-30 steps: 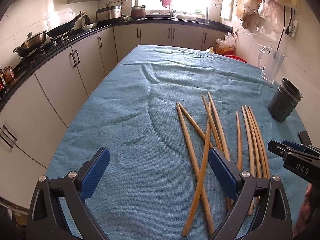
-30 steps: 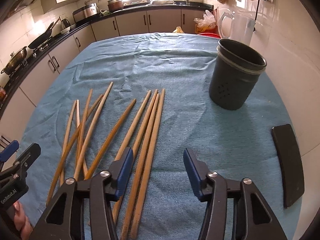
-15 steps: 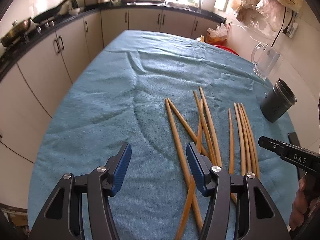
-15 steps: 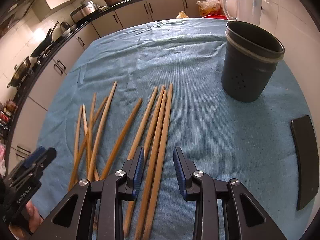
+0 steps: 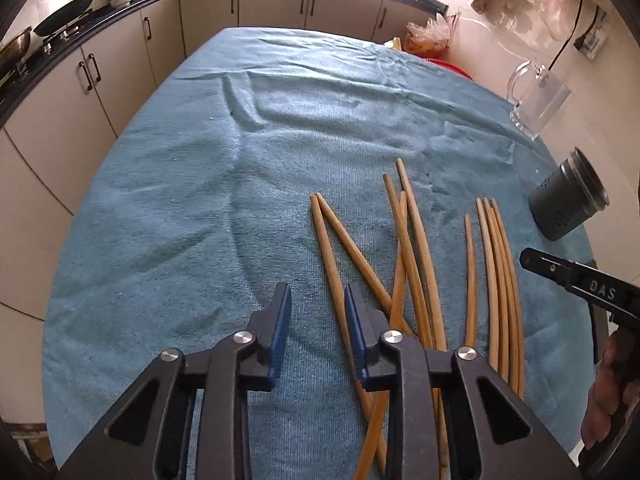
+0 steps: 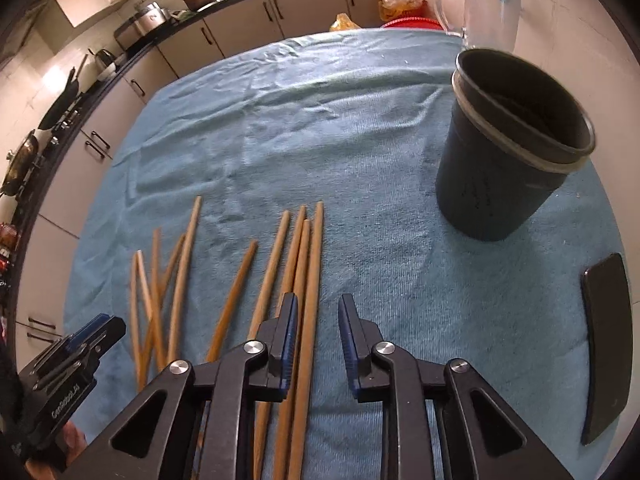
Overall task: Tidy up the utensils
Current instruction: 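Lower the right gripper onto a wooden chopstick and close while the left gripper grasps another, then lift the right gripper's chopstick upright over the grey cup while the left gripper carries its own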
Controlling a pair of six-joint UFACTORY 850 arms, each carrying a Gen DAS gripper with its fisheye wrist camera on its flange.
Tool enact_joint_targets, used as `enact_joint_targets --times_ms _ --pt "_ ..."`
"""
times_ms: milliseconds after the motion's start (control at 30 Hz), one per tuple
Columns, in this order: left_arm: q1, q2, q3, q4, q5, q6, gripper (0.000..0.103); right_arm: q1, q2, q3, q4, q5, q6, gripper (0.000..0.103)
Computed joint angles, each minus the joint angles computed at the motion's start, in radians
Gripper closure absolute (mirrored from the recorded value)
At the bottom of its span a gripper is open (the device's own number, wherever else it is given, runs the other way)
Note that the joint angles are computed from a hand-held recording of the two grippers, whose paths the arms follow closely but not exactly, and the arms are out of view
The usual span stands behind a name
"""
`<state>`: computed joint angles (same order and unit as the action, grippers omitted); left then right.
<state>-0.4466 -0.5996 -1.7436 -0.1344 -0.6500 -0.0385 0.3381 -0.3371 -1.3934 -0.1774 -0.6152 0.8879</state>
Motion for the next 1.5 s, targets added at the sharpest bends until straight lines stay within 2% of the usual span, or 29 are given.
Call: enact_joint_targets --times_ms 67,300,367,533,600,633,700,867,967,1100,1200,1300,1500 --pt "-0.002 -0.015 -0.017 0.012 -0.016 -0.005 0.081 -0.006 -0.013 -0.009 0.005 -0.013 -0.008 0.088" --pt "-0.005 -0.046 -0.06 0.028 -0.035 0.001 0.082 -0.016 -0.054 -0.051 0.028 -0.033 -0.045 0.089" --pt "-0.011 -0.059 -0.08 0.053 -0.055 -0.013 0.086 -0.013 -0.069 -0.066 0.025 -0.051 -0.05 0.089" --pt "-0.037 -0.086 -0.118 0.177 -0.074 -0.085 0.087 0.007 -0.121 -0.137 -0.062 -0.129 -0.031 0.089" --pt "-0.041 -0.09 -0.122 0.201 -0.066 -0.114 0.09 0.016 -0.139 -0.159 -0.103 -0.15 -0.023 0.089" --pt "-0.04 -0.087 -0.117 0.198 -0.062 -0.119 0.094 0.019 -0.144 -0.166 -0.119 -0.157 -0.021 0.093" --pt "-0.031 -0.071 -0.093 0.157 -0.04 -0.093 0.096 0.016 -0.137 -0.154 -0.11 -0.139 -0.035 0.096" --pt "0.0 0.013 0.008 0.048 0.063 -0.049 0.097 0.009 -0.037 -0.042 -0.117 -0.01 0.023 0.096" --pt "0.007 0.086 0.081 0.046 0.152 -0.064 0.097 0.026 0.05 0.041 -0.219 0.08 0.14 0.096" --pt "0.001 0.182 0.173 0.089 0.262 -0.112 0.097 0.073 0.164 0.149 -0.507 0.154 0.421 0.096" --pt "-0.006 0.23 0.208 0.087 0.303 -0.109 0.097 0.097 0.213 0.196 -0.671 0.169 0.592 0.096" --pt "-0.017 0.266 0.235 0.114 0.339 -0.124 0.097 0.107 0.256 0.237 -0.766 0.191 0.696 0.096" --pt "-0.029 0.316 0.264 0.063 0.378 -0.059 0.097 0.143 0.34 0.315 -1.006 0.176 0.942 0.096"
